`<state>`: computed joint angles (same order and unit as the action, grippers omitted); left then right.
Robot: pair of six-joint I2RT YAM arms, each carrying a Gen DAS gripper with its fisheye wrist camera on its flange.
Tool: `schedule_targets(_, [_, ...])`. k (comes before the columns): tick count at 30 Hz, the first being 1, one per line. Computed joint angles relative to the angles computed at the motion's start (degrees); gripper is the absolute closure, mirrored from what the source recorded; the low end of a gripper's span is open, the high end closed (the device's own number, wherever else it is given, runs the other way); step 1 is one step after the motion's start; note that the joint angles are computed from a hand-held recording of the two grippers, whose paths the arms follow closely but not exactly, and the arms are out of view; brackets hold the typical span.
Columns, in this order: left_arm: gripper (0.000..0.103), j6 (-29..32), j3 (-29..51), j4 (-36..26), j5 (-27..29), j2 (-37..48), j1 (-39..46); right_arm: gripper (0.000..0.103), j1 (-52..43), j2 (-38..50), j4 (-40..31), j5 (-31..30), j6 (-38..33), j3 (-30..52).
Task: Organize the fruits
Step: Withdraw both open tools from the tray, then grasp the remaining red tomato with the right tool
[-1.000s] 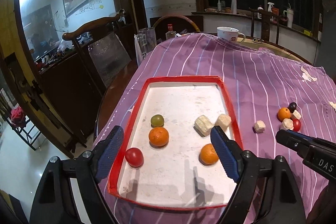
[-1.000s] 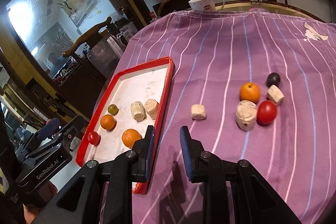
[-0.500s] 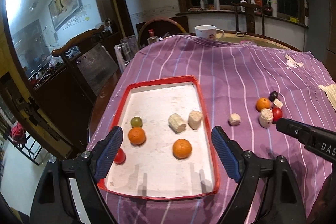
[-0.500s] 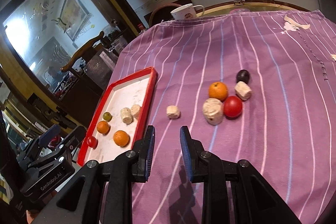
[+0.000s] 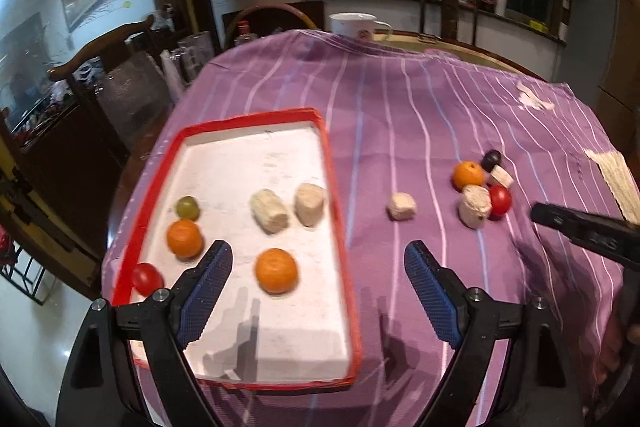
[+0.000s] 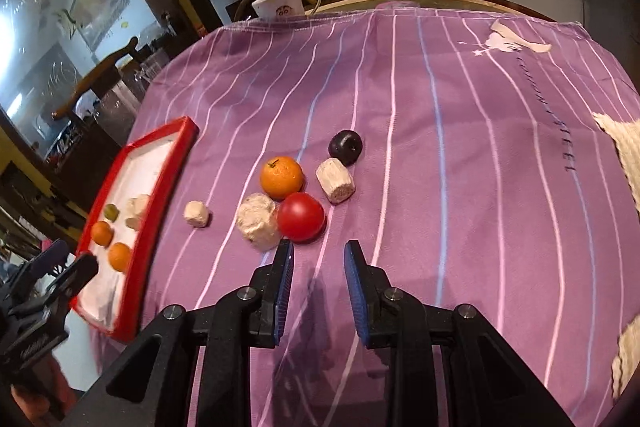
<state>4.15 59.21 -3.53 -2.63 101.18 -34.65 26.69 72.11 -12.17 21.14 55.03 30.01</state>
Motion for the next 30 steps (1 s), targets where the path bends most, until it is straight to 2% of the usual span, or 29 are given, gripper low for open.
schedule_targets(4, [0.016, 0.18, 0.13, -0.19, -0.04, 0.55, -0.69, 0.074, -4.15, 3.73, 6.24, -3.17, -2.30, -0.64])
schedule_targets(7, [0.016, -0.29, 0.51, -0.38, 0.53, 0.98, -0.48, 0.073, -4.95, 4.61, 8.87, -2.48, -3.08, -0.69])
schedule_targets(10, [0.016, -0.60, 1.03, -0.96, 1.34, 1.57, -0.76, 0.069, -5.59, 6.54, 9.14, -2.02, -3.90, 1.03])
schedule_targets(14, [0.016, -0.38, 0.82, -0.79, 1.54, 1.84, -1.53, 0.060, -6.20, 9.87, 10.93, -5.43, -4.98, 2.44])
schedule_targets(19, [0.016, -0.49, 0.64, -0.72, 1.67, 1.78, -1.86, 0.060, -5.27, 10.56, 15.11, -4.60, -5.51, 0.91])
schedule_targets(23, [0.016, -0.83, 1.31, -1.37, 2.61, 2.52, -2.25, 0.069, -6.26, 9.78, 18.09, -8.03, -4.99, -1.46])
schedule_targets(25, [0.016, -1.03, 2.06, -2.12, 3.49, 3.18, -2.60, 0.069, -4.85, 8.59, 14.44, -4.62, -3.68, -0.93])
schedule_targets(26, [0.016, -1.08, 2.78, -2.70, 4.02, 3.77, -2.97, 0.069, -3.38, 7.82, 10.46, -0.50, -2.79, -0.03])
schedule_targets(30, [0.016, -0.68, 5.60, -3.86, 4.56, 6.06, -5.08, 0.069, -2.50, 3.50, 3.69, 7.04, 0.62, -0.98])
